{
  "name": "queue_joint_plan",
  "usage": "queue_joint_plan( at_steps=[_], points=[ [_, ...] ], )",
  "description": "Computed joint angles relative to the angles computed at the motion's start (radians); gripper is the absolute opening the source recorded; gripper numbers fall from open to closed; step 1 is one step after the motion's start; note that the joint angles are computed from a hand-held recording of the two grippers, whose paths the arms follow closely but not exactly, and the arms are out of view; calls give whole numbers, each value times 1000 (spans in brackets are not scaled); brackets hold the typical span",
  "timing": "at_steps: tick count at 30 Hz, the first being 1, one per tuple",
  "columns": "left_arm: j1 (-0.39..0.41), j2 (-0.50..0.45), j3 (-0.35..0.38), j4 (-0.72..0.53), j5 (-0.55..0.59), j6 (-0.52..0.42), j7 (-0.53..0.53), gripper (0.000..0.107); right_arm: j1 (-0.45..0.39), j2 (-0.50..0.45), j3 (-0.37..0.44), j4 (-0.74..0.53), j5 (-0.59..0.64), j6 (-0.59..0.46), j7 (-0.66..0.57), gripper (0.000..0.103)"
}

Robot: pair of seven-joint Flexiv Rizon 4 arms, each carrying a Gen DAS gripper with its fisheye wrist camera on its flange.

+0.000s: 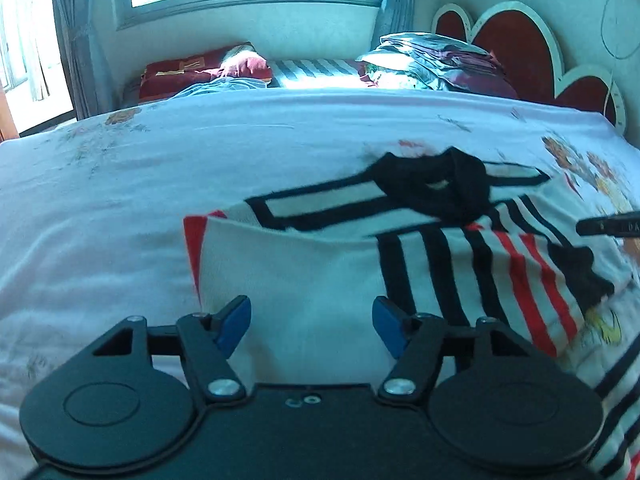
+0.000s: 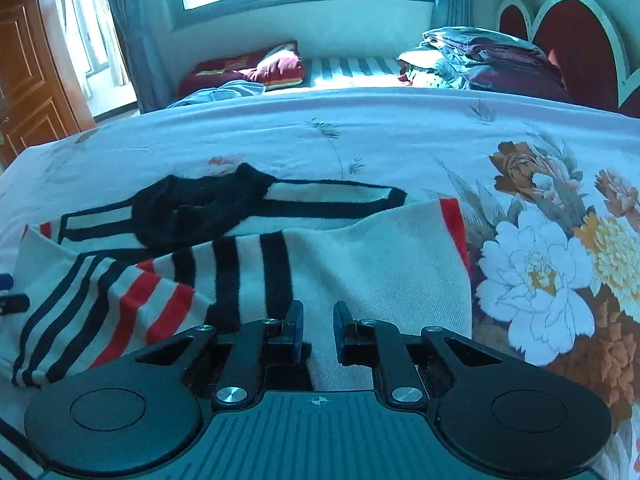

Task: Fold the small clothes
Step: 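Lay the cuff down toward the hem with the right gripper and open it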

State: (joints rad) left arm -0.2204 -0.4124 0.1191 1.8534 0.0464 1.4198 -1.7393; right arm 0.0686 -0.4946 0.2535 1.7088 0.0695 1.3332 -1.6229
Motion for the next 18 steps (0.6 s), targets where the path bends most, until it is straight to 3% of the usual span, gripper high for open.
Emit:
queue_joint_plan(
  at_steps=[2,4,6,7,9,11,14,18],
  points=[
    [35,-64,-7,-76,-36,-41,7,61,43,-36,-62,-43,-34,-22,20,14],
    [117,-103,-79,-88,-108,-10,49,68,77,-68,-130,-54,-130,-19,107,14],
    [180,-112,-149,-82,-178,16,95,65,46,-82,-100,-82,-106,-33,96,14],
    [178,-106,-148,-80,-202,6,133,65,46,-79,-100,-80,-116,-39,94,14],
    [126,-87,-81,-81,-146,-1,79,58,67,-56,-125,-39,-161,5,125,14],
    [120,-61,-109,-31,-173,79,100,64,29,-36,-51,-24,-101,55,98,14],
    [73,-73,-136,-48,-180,96,121,68,-42,-43,126,-64,-2,-5,4,15],
    [-26,-125,-96,-106,-187,77,70,66,6,-46,174,-68,48,-29,-89,15]
  ],
)
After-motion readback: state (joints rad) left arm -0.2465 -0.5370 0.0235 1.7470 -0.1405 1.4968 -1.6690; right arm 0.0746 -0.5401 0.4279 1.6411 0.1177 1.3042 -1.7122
